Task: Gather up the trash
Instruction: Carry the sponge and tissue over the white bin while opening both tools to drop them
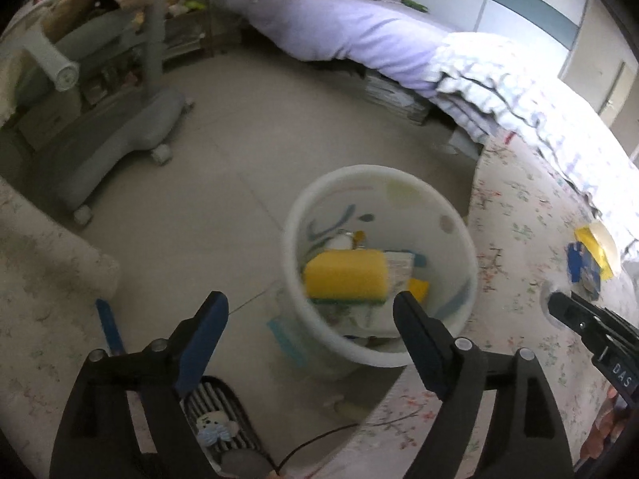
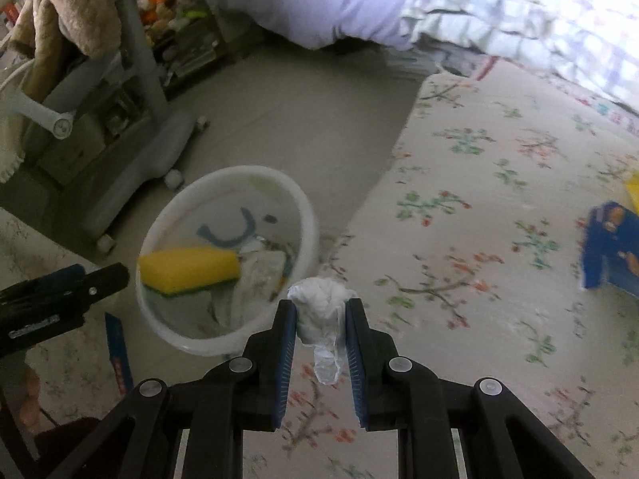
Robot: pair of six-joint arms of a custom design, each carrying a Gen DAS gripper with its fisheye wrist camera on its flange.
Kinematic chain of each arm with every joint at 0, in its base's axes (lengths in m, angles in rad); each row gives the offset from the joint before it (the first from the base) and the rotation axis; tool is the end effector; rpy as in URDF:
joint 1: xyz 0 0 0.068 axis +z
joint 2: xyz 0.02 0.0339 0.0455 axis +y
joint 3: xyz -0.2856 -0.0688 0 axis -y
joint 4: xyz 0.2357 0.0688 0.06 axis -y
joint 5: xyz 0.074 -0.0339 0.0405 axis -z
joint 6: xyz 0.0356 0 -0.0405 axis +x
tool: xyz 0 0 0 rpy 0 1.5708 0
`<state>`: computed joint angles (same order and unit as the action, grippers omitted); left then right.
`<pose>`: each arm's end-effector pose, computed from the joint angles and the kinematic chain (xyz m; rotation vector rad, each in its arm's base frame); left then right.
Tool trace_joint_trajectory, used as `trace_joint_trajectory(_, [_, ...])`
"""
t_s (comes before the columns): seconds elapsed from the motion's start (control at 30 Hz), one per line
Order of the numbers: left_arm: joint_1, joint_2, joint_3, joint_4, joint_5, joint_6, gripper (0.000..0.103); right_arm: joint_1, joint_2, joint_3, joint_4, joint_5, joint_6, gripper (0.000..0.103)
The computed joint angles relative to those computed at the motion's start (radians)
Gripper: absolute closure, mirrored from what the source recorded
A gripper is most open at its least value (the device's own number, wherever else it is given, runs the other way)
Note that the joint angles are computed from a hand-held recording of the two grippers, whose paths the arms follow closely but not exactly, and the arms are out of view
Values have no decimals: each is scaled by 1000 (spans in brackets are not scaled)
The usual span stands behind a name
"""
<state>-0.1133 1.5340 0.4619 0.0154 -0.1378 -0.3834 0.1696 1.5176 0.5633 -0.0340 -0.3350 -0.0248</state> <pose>0.2277 -0.0210 0.1255 -0.3984 2.5804 0.0059 0.2437 0.0536 0.1512 -0.3753 2.5197 0.4842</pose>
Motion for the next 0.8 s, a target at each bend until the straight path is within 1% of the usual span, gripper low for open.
trace_joint_trajectory(0.13, [68,-24,-18,-17,4,19,15,74,64,21,60,22,50,81])
trace_joint_trajectory(0.23, [118,-41,-30,-23,24,26,14,130,109,35,99,37,84,80])
trace_joint_trajectory(0.37, [156,-51,-32,-26,44,31,14,198,153,38,161,51,118,77])
trace_joint_trajectory(0.4, [161,-55,-32,-29,48,32,14,205,163,32,193,32,129,72])
trace_joint_trajectory(0.43, [165,-57,-32,-30,50,34,14,205,170,29,209,12,141,50])
trace_joint_trajectory(0.47, [166,-59,-32,-31,49,36,14,203,171,25,218,2,156,23])
trace_joint_trajectory(0.5, [162,-63,-31,-34,43,35,12,199,166,13,240,1,171,18])
trace_joint_trajectory(0.53, [157,-65,-30,-35,38,36,11,201,160,5,255,4,179,18])
trace_joint_trajectory(0.6, [147,-71,-31,-36,31,37,8,200,149,13,225,11,163,18])
trace_joint_trajectory(0.7, [127,-77,-30,-44,18,30,8,177,121,8,194,21,150,18])
trace_joint_trajectory(0.8, [103,-76,-22,-57,12,16,8,124,84,-1,134,11,133,18])
